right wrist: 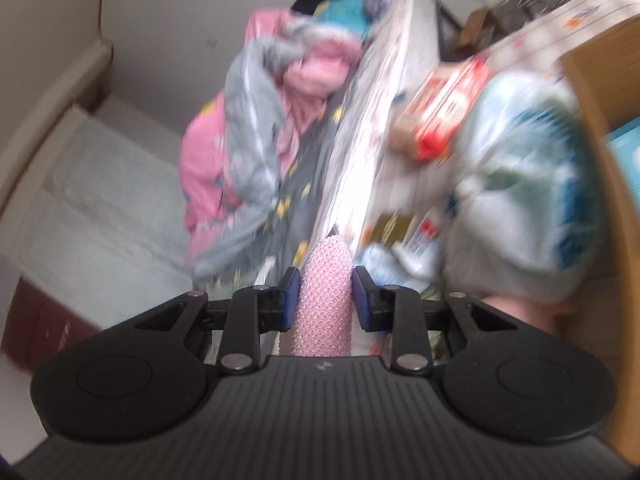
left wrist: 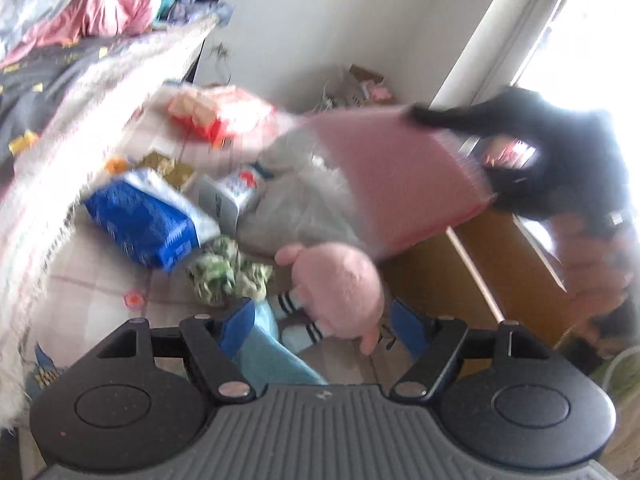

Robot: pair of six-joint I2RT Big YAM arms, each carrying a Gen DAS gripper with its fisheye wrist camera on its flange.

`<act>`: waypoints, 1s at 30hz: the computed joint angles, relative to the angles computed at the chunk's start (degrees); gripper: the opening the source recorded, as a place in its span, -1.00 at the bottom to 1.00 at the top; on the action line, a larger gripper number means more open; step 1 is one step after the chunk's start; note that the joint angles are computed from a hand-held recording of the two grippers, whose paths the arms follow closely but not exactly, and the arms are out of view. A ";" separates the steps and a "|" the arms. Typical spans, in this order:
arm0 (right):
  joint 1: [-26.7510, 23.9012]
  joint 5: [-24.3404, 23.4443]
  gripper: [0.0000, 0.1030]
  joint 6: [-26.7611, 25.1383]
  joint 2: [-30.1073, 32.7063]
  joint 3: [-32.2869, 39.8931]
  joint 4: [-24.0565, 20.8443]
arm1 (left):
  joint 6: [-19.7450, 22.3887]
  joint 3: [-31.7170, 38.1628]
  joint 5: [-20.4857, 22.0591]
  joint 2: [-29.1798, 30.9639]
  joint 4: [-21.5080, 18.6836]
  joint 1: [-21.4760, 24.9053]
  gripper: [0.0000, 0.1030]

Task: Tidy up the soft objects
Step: 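Carry the pink knit cloth with the right tool into the cardboard box and release, then move the right tool back to the pile toward the white-blue gauze packet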

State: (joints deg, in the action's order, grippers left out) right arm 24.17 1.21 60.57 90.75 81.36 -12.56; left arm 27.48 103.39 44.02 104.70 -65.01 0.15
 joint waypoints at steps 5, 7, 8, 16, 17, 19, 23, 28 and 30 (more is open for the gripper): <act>-4.84 6.43 -0.47 -4.05 -9.39 -7.52 -3.57 | -1.33 -1.95 -4.17 -0.93 2.20 -0.22 0.49; -7.94 8.60 -0.47 -6.64 -11.99 -8.86 -8.01 | -3.01 -2.29 -5.39 -1.25 3.51 0.11 0.54; -9.82 9.22 -0.47 -8.16 -12.91 -9.48 -10.16 | -4.08 -2.55 -5.78 -1.45 4.49 0.34 0.57; -22.29 7.57 -0.47 -17.08 -8.55 -9.79 -19.75 | -10.98 -2.45 -10.53 -1.54 9.96 0.82 0.60; -22.91 7.92 -0.46 -17.89 -7.26 -9.38 -20.14 | -11.38 -2.00 -10.88 -1.33 10.12 0.74 0.60; -23.82 8.65 -0.42 -20.96 -4.43 -7.79 -22.10 | -12.03 -1.65 -11.37 -1.26 10.74 0.63 0.60; -23.23 16.48 -0.37 -26.88 0.44 -3.19 -27.27 | -12.61 -1.53 -12.61 -1.08 12.14 0.35 0.60; -22.22 23.01 -0.27 -29.48 -0.53 -3.36 -27.29 | -13.06 -1.41 -13.71 -0.68 13.03 0.35 0.61; -21.67 23.90 -0.27 -28.32 -1.40 -3.76 -27.43 | -13.26 -1.49 -13.87 -0.60 13.53 0.43 0.61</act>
State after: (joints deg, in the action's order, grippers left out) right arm 2.50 25.11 32.25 89.35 77.60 -39.98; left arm 14.22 101.90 30.15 104.10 -51.48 0.58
